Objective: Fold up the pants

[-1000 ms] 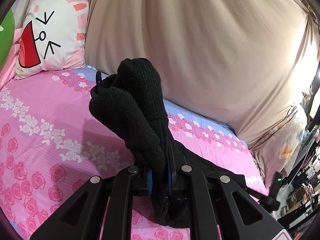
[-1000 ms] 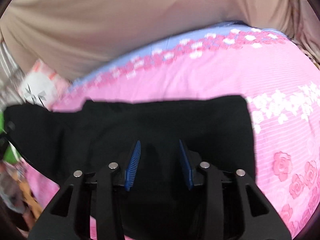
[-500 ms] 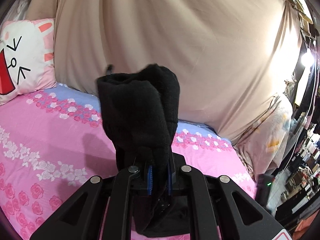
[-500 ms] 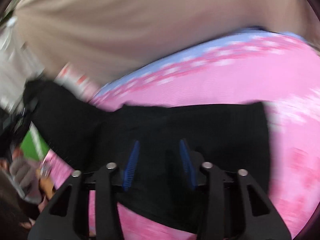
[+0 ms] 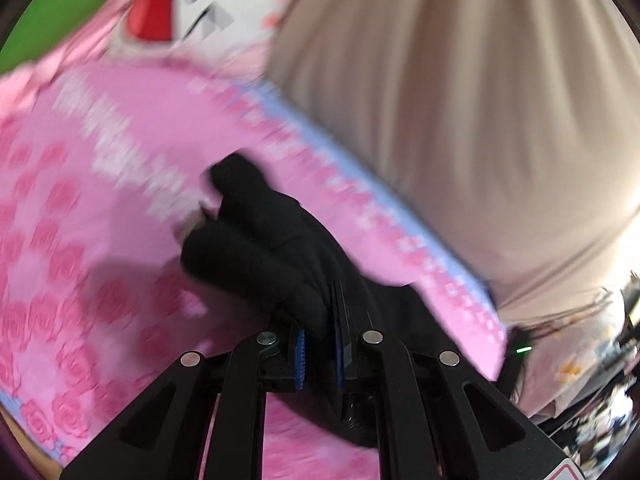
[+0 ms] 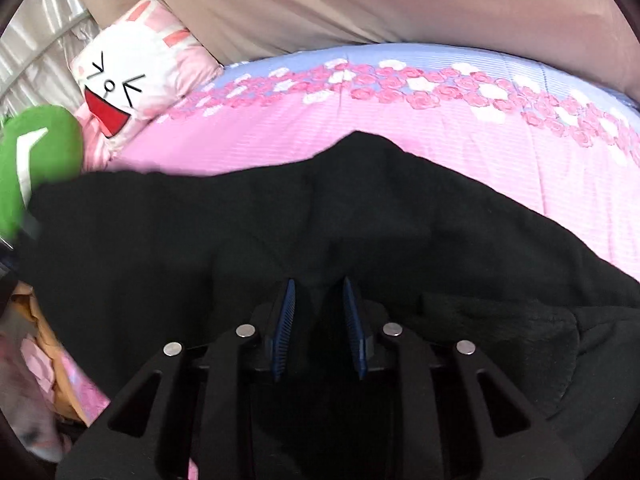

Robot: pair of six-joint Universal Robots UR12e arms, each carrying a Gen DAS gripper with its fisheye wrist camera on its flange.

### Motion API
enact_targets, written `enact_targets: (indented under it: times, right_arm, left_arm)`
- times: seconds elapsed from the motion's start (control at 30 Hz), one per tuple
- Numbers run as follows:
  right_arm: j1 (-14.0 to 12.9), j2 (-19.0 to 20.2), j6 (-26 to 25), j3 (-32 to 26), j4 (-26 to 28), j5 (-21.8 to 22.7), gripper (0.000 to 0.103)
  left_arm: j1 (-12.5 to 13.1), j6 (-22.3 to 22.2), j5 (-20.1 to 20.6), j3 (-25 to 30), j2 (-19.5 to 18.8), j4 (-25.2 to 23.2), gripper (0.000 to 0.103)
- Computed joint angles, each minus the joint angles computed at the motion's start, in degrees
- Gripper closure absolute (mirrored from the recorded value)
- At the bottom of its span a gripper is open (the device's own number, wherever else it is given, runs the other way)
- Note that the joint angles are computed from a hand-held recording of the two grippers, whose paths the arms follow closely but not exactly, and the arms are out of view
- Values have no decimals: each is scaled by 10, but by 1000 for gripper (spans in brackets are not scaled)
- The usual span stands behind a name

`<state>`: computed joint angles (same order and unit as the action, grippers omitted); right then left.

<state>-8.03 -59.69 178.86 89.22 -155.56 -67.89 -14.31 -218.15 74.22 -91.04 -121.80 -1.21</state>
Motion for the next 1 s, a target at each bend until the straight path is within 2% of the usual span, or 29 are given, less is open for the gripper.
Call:
enact_targets:
  times: [0.03,0.1,0.17,0.23,0.33,0.4,0.43,0.47,0.53,0.57,0.6,0.63,0.67,0.77,0.87,1.0]
  right_arm:
    - [-5,-6,11,11,-15,13,79]
    - [-8,-13,18,22,-27,26,79]
    - [-4,-11,-4,14,8,36,80]
    - [16,0,-34,-6,37,12,81]
    - [53,7,-80,-12,-2,-73,81]
    - [70,13,-102,-19,-11,-103,88]
    - [73,14,-108,-21,-12,-109,93]
    - [75,16,-110,-24,-12,-109,93]
    - [68,13,-100,-25,-2,-81,93]
    - [57,8,-83,-20,3,-42,93]
    - [46,1,-67,-13,5,-8,93]
    - [33,-9,-46,1,-7,20,92]
    - [24,-19,-33,16,-25,23,92]
    - [-9,-48,17,60,-83,25,91]
    - [-49,-74,76,98,-119,31,91]
    - [-97,-100,136,145,-172,31,90]
  left_arm:
    - [7,-12,-24,-10,-1,12,93]
    - [14,-25,-50,-24,-1,39,79]
    - [20,-50,-76,-34,-3,65,42]
    - [26,-89,-100,-38,-9,93,39]
    - [30,-116,-114,-37,-15,118,38]
    - [31,-130,-116,-30,-19,110,34]
    - [32,-138,-118,-25,-22,103,29]
    - [33,-148,-117,-17,-27,88,26]
    - [33,-166,-109,2,-36,42,27]
    - [33,-171,-113,11,-43,34,37]
    - [33,-169,-115,20,-49,22,53]
    - [32,-156,-119,29,-51,12,77]
    - [30,-146,-114,31,-48,8,78]
    - [13,-60,-82,45,-29,9,88]
    - [-5,25,-99,70,-17,16,91]
    - [-45,146,-118,131,-15,-26,91]
